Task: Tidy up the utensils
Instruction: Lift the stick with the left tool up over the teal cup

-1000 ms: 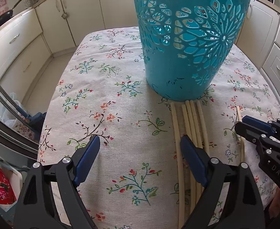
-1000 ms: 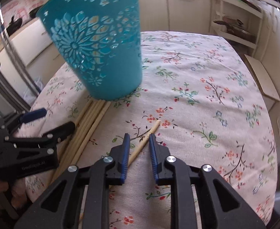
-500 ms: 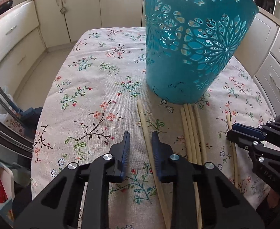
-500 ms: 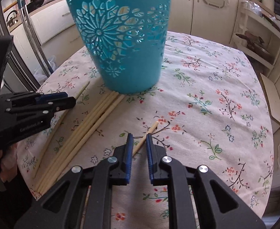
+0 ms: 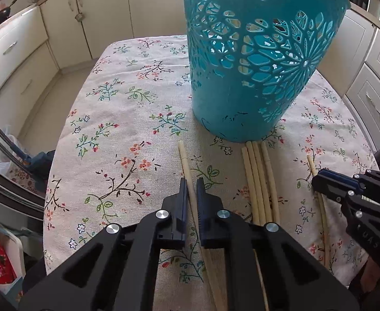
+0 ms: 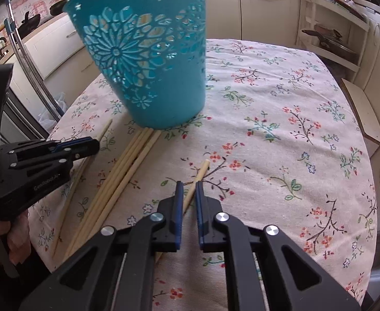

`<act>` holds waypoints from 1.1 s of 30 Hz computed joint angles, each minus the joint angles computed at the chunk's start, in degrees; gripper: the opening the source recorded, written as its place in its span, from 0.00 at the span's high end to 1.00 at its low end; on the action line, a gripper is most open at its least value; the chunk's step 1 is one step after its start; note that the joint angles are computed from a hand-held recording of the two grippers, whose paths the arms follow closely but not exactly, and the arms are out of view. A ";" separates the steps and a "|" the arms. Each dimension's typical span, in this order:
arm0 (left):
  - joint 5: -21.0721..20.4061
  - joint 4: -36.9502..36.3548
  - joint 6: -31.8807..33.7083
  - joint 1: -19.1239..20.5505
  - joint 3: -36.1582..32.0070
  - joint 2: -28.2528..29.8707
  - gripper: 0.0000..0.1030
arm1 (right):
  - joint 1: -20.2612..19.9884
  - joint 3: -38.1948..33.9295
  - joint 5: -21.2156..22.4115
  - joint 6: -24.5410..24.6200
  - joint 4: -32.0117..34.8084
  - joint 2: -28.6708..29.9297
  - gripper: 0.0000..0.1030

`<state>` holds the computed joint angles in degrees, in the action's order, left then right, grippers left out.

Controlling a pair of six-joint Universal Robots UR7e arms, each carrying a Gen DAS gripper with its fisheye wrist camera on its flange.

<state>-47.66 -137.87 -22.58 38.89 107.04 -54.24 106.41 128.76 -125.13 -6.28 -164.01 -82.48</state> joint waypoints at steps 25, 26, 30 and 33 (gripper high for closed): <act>-1.11 -10.91 4.58 -7.07 7.48 -10.21 0.95 | -1.08 2.32 2.50 -2.30 -10.71 2.06 0.95; -2.41 -12.49 5.16 -7.10 7.75 -10.93 0.95 | -1.12 2.33 2.58 -2.28 -10.74 2.06 0.95; -5.36 -16.90 7.14 -7.52 7.75 -12.87 0.95 | -0.84 2.60 2.48 -2.03 -10.88 1.94 0.95; -6.29 -19.60 8.28 -7.84 6.48 -13.09 0.95 | -0.89 2.62 2.55 -2.02 -10.88 1.90 0.95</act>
<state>-53.94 -157.47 -14.30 31.05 113.52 -67.32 105.52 131.38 -122.58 -8.29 -174.89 -80.58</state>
